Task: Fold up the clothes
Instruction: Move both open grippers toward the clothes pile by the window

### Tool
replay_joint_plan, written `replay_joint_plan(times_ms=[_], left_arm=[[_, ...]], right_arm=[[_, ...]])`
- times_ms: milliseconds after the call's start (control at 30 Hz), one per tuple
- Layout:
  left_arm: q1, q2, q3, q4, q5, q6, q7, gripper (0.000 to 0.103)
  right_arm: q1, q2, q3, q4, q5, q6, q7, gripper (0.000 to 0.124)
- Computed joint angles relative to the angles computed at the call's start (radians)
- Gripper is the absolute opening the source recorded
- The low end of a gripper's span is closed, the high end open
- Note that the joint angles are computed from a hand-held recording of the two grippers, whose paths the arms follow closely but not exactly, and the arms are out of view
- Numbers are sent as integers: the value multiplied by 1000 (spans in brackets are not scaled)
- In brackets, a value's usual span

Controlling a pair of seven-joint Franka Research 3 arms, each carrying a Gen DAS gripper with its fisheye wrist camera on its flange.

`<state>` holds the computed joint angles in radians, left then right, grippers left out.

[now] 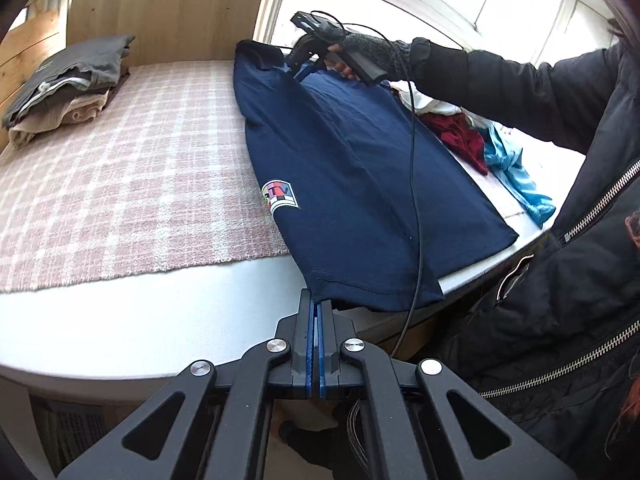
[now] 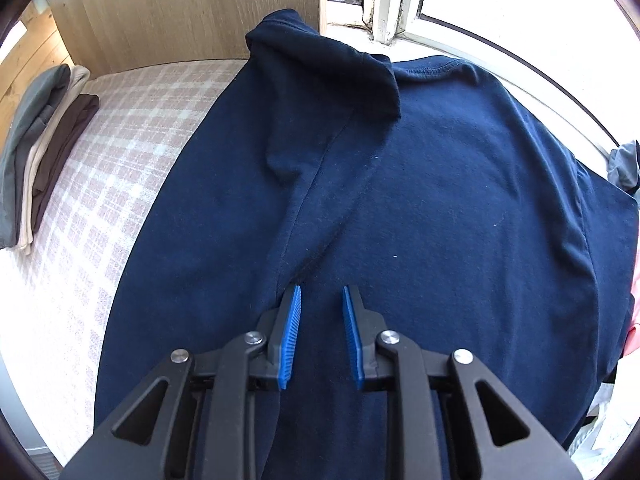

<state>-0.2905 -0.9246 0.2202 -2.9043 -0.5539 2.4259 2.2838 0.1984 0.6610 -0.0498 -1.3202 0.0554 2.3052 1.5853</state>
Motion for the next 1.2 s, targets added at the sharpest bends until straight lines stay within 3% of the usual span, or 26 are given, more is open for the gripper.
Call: replay_joint_plan(times_ms=[133, 200, 333, 433, 500, 633, 767, 867, 1000, 1133, 1200], left_arm=[[0, 2, 25, -41, -74, 30, -37, 0], [-5, -8, 1, -58, -83, 62, -51, 1], [7, 24, 29, -76, -84, 78, -53, 1], [23, 40, 50, -76, -88, 74, -46, 0], [28, 23, 34, -76, -82, 73, -41, 0], [38, 16, 18, -68, -61, 54, -56, 1], [49, 14, 15, -61, -37, 40, -62, 1], [61, 34, -6, -52, -1, 28, -77, 1], [90, 46, -23, -39, 44, -21, -112, 0], [173, -1, -44, -24, 133, -99, -162, 0], [172, -3, -40, 8, 156, -113, -157, 0]], right_arm=[[15, 5, -11, 14, -28, -25, 0, 23], [25, -3, -17, 0, -48, -15, 5, 23], [41, -18, -28, -33, -86, 14, 11, 27], [63, -78, -49, -126, -133, 99, 43, 27], [61, -147, -36, -226, -137, 182, 32, 27], [-62, -326, 143, -476, 146, 306, -294, 27], [-73, -433, 250, -656, 400, 327, -591, 27], [20, -483, 244, -777, 375, 436, -595, 29], [138, -521, 183, -875, 213, 575, -516, 29], [107, -553, 197, -869, 380, 534, -621, 29], [101, -587, 181, -885, 436, 530, -619, 29]])
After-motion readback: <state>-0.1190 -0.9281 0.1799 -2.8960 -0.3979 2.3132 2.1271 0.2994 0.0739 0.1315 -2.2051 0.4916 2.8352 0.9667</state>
